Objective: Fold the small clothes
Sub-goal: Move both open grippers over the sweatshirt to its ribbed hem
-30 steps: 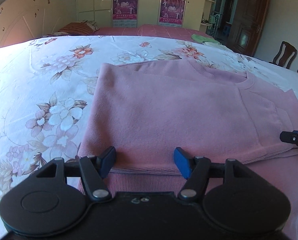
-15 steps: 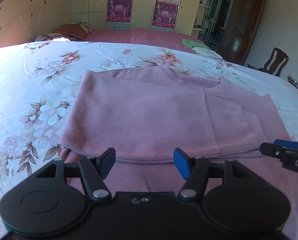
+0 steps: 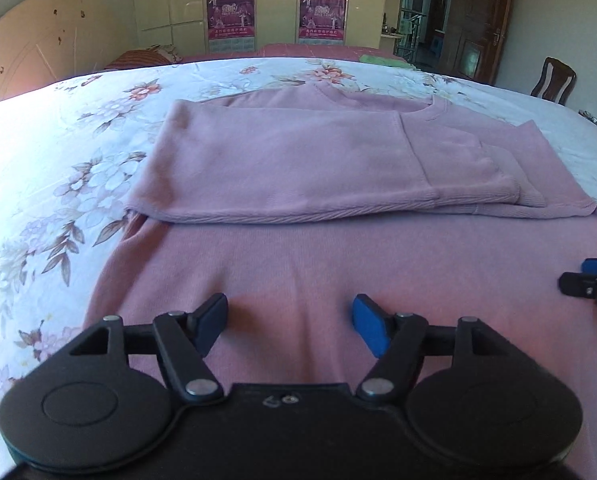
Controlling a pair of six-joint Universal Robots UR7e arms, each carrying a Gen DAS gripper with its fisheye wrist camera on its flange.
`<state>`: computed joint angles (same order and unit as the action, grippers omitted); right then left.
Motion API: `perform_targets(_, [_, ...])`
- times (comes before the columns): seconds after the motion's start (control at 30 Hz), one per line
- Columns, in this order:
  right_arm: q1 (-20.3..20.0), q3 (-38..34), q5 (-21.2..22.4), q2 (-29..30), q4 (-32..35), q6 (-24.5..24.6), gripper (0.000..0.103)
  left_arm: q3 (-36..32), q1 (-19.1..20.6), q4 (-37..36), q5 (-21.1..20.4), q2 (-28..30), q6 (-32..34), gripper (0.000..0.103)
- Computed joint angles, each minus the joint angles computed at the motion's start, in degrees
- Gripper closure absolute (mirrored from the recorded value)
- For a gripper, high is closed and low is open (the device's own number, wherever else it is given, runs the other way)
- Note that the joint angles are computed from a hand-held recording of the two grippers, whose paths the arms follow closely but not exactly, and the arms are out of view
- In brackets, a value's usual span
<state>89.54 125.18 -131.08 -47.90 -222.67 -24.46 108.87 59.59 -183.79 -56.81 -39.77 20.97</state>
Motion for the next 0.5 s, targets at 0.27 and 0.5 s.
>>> perform_targets(0.27, [-1.34,6.76,-1.21,-2.78,-7.24,-3.15,0.060,5.86,-0.86,-3.25,7.14,-3.94,-2.96,0.032])
perform_targets(0.5, [2.65,10.31,5.25,-2.36,-6.55,-1.03,0.060,14.30,-5.26,-2.37,5.64,-9.55,-7.57,0.037])
